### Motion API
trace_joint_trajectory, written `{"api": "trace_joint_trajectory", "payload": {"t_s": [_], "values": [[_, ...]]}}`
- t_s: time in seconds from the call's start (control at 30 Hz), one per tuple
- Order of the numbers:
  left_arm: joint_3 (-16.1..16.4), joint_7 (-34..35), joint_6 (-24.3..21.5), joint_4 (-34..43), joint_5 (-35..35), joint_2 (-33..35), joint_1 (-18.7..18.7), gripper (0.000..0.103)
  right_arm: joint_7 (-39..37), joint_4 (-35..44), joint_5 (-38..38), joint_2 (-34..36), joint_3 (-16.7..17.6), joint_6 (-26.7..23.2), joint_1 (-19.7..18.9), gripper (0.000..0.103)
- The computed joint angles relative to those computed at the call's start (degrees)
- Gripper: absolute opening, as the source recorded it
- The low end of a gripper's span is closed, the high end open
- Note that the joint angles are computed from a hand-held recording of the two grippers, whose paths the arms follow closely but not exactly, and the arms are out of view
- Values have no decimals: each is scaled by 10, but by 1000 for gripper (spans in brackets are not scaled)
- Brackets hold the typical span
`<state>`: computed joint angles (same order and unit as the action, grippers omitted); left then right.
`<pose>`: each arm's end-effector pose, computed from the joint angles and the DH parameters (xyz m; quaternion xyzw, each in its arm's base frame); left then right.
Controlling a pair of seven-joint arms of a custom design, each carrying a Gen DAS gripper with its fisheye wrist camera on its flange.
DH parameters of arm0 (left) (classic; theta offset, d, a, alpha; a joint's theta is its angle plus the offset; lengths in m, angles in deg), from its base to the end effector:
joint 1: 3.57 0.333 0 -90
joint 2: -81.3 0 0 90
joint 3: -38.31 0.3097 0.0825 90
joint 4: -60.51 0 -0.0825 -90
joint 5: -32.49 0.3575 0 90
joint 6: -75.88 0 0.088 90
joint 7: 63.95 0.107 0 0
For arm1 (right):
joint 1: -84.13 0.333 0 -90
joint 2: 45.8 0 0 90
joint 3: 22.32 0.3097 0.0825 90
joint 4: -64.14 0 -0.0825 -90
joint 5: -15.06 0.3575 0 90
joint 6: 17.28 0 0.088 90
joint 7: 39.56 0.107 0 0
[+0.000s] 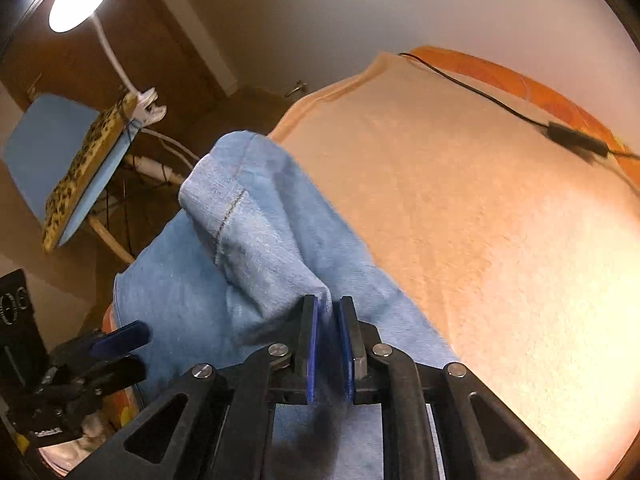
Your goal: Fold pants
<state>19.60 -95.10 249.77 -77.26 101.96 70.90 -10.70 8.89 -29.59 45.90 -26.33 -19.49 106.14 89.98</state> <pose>0.3893 -0.2724 0.4433 -0.7720 0.4698 -0.4116 0.1175 0.6399 0.1151 0.4487 -0.8573 0.4463 0.0407 0.2533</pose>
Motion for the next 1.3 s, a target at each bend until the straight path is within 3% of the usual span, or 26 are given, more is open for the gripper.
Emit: {"api": "trace_joint_trajectory", "payload": {"t_s": [0.07,0.13,0.37,0.63,0.67,0.8,1.07,1.2,1.3], "values": [[6,-5,7,20,9,21,7,39,6,10,7,7,-2,-11,-7,13],[17,8,9,31,-4,35,5,46,-1,11,11,8,-3,-14,-13,15],[48,6,11,82,-10,91,-5,46,-15,0,3,-5,-7,-8,-17,15],[74,-134,3,123,86,118,-32,45,-24,-9,4,-9,-8,-6,-18,15],[75,-143,-2,126,95,119,-35,43,-22,-9,5,-9,-8,-5,-18,15],[75,-139,-24,134,100,119,-44,14,-23,-11,8,-9,-7,-3,-18,15],[53,-107,-92,90,90,50,-52,10,-28,-14,9,-13,-7,-6,-18,18],[38,-141,-96,4,90,-51,-39,10,-41,-14,14,-20,-5,-17,-20,20],[27,-86,-126,-71,13,-137,-45,9,-72,-10,30,-26,0,-32,-23,25]]}}
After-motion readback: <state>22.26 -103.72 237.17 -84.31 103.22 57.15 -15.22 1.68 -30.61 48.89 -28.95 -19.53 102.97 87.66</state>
